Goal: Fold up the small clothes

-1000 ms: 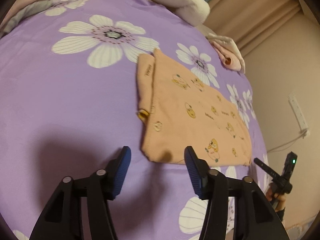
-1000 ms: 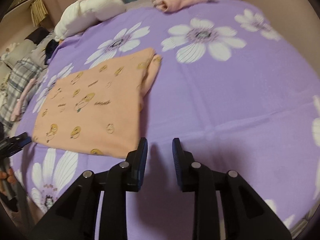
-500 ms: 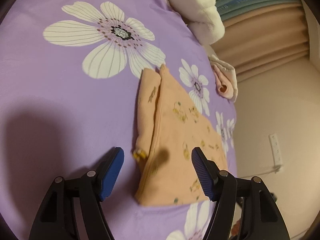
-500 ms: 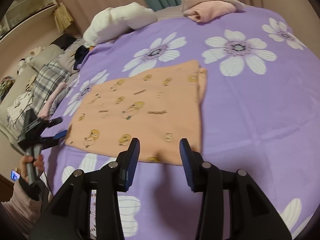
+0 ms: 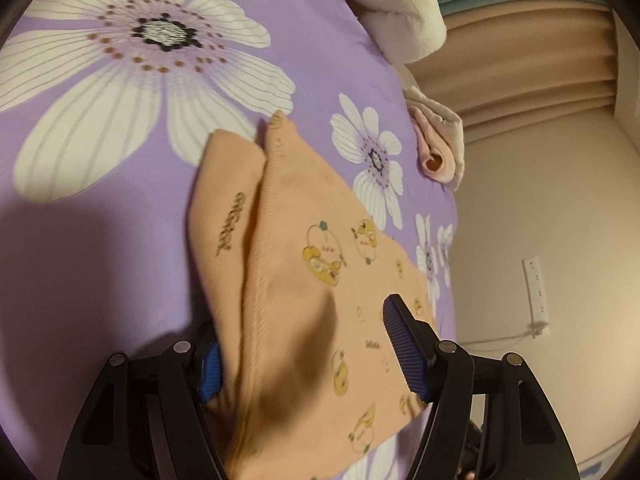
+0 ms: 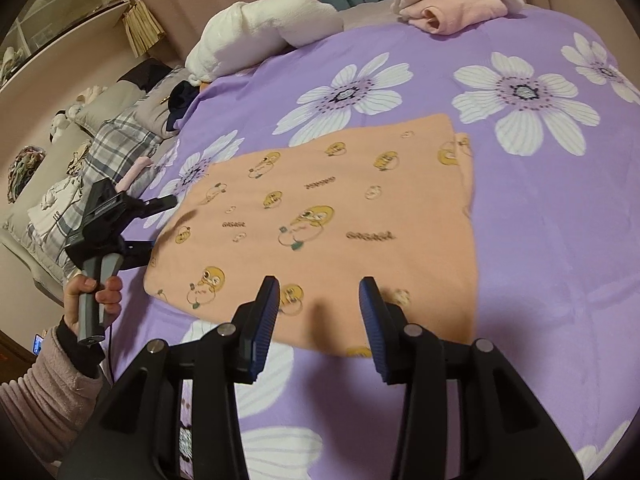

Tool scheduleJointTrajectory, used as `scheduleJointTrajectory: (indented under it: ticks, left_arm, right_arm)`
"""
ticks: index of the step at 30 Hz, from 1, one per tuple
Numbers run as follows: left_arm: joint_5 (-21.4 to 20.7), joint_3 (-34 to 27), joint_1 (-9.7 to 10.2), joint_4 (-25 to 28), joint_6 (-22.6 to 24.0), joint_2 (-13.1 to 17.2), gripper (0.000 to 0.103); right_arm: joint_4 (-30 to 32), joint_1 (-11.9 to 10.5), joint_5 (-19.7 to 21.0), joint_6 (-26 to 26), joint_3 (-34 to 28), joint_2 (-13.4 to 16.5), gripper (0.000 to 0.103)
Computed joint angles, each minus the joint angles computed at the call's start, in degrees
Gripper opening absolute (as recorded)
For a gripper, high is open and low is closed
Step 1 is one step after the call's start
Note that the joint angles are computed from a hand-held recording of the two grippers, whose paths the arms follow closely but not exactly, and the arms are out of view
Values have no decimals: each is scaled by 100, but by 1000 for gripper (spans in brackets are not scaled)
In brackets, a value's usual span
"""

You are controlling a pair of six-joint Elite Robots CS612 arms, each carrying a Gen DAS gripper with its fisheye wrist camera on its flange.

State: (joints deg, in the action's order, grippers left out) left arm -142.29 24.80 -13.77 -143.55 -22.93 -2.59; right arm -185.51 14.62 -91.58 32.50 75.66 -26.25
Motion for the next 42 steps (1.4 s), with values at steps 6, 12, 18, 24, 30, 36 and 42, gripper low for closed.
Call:
scheduleJointTrajectory:
  ticks: [6, 12, 18, 24, 30, 36, 42]
  left_arm:
    - [398, 330, -38, 25, 286, -206, 45]
    - [821, 827, -59, -29, 712, -506, 27]
    - [1114, 1042, -112, -129, 1048, -665, 22]
    - [1128, 930, -108, 35, 1126, -612, 22]
    - [1179, 903, -126, 103, 1152, -599, 22]
    - [1191, 912, -129, 102, 1161, -603, 22]
    - [1260, 929, -135, 136, 1129, -616, 22]
  right_arm:
    - [311, -7, 118, -181, -547, 234, 42]
    - [1118, -20, 209, -447, -1501, 611, 37]
    - [2009, -53, 147, -308, -2721, 1129, 10]
    - [3048, -92, 161, -129, -3811, 1641, 7]
    - [3184, -100, 221, -174, -3706, 1560, 6]
    - [2551, 38, 347, -713, -2622, 1016, 13]
    - [2197, 168, 600, -966, -1937, 755, 12]
